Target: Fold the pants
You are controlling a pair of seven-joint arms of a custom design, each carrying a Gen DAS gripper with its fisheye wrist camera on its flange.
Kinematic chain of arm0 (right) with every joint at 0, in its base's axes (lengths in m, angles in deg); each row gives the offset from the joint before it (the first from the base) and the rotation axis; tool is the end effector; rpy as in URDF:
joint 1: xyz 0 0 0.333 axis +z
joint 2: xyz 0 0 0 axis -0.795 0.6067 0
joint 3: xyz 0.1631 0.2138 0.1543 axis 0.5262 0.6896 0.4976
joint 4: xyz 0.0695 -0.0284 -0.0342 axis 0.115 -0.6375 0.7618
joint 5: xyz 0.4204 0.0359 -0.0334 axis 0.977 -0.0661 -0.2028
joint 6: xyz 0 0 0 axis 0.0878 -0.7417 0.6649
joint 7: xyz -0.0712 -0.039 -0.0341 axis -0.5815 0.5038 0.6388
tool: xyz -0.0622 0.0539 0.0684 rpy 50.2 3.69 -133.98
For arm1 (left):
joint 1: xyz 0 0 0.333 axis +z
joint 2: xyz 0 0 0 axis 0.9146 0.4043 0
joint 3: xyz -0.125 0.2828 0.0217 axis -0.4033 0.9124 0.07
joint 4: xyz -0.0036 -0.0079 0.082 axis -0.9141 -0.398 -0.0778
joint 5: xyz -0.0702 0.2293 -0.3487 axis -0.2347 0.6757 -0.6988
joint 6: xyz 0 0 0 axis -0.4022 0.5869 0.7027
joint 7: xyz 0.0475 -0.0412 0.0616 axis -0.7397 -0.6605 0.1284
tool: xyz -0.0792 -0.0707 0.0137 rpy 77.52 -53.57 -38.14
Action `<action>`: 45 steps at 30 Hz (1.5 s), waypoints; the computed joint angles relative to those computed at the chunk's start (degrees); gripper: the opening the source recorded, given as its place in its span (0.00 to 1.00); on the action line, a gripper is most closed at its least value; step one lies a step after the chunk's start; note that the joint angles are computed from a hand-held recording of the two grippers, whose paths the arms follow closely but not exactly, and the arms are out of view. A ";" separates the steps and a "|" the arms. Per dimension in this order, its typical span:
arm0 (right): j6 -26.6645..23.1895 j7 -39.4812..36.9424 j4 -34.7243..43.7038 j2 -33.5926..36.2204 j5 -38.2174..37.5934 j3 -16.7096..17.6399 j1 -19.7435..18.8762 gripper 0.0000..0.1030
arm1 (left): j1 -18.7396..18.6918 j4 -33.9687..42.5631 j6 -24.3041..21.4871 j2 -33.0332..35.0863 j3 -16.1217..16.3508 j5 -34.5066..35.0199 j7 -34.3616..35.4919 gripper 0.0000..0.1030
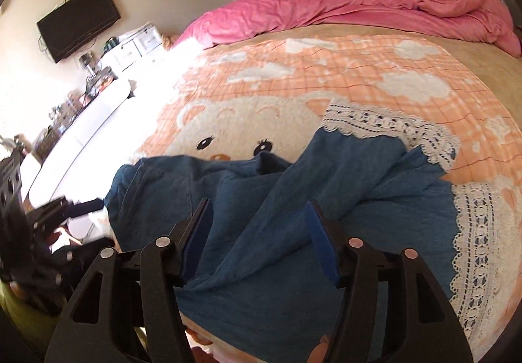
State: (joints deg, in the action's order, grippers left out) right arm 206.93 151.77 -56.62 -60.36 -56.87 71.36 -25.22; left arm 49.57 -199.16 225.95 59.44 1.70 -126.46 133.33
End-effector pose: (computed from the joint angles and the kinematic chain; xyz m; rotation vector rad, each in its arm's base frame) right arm 0.4474 0.3935 0.4308 -1.5687 1.7820 -0.3570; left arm 0.4350 -0.1252 0.4335 -1.1791 2.4486 -0.9105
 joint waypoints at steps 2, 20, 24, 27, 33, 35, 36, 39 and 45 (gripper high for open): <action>-1.71 0.29 0.59 -0.10 -0.16 0.00 0.08 0.56 | -1.13 0.39 -0.32 0.75 -0.54 -0.24 0.34 0.66; -13.53 2.92 -0.57 -3.13 -3.84 0.83 -1.55 0.64 | -0.49 13.49 -11.13 16.47 -5.77 -4.87 -4.21 0.35; -13.80 0.27 1.35 -1.18 -2.99 0.75 -1.32 0.64 | 0.19 14.31 -9.79 18.33 -6.77 -7.00 -3.49 0.33; -15.87 -2.28 4.00 1.04 -2.84 0.54 -0.63 0.64 | 0.52 15.11 -8.53 19.79 -7.49 -7.74 -3.94 0.33; -14.04 -9.25 10.03 6.64 3.61 -1.61 -0.79 0.64 | 0.89 15.58 -10.90 19.27 -7.73 -12.45 0.68 0.33; -14.83 -13.74 13.95 10.00 7.14 -2.29 -0.88 0.64 | 1.02 15.40 -8.48 19.91 -8.57 -9.40 -1.62 0.33; -15.47 -16.15 15.75 11.52 8.63 -2.59 -0.79 0.64 | 1.19 15.58 -8.12 20.39 -8.67 -8.09 -3.39 0.33; -23.32 -24.18 24.72 18.38 12.51 -3.68 0.33 0.64 | 1.69 16.70 -9.86 21.88 -8.21 -8.62 -5.01 0.33; -31.43 -30.44 36.42 27.95 16.93 -6.75 1.75 0.64 | 1.71 16.55 -10.66 21.25 -8.50 -10.72 -2.57 0.26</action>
State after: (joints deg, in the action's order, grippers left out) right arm 175.50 121.33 -20.19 -32.41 -39.93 64.60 -23.47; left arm 51.28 -182.61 215.29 80.69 -6.80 -137.18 130.76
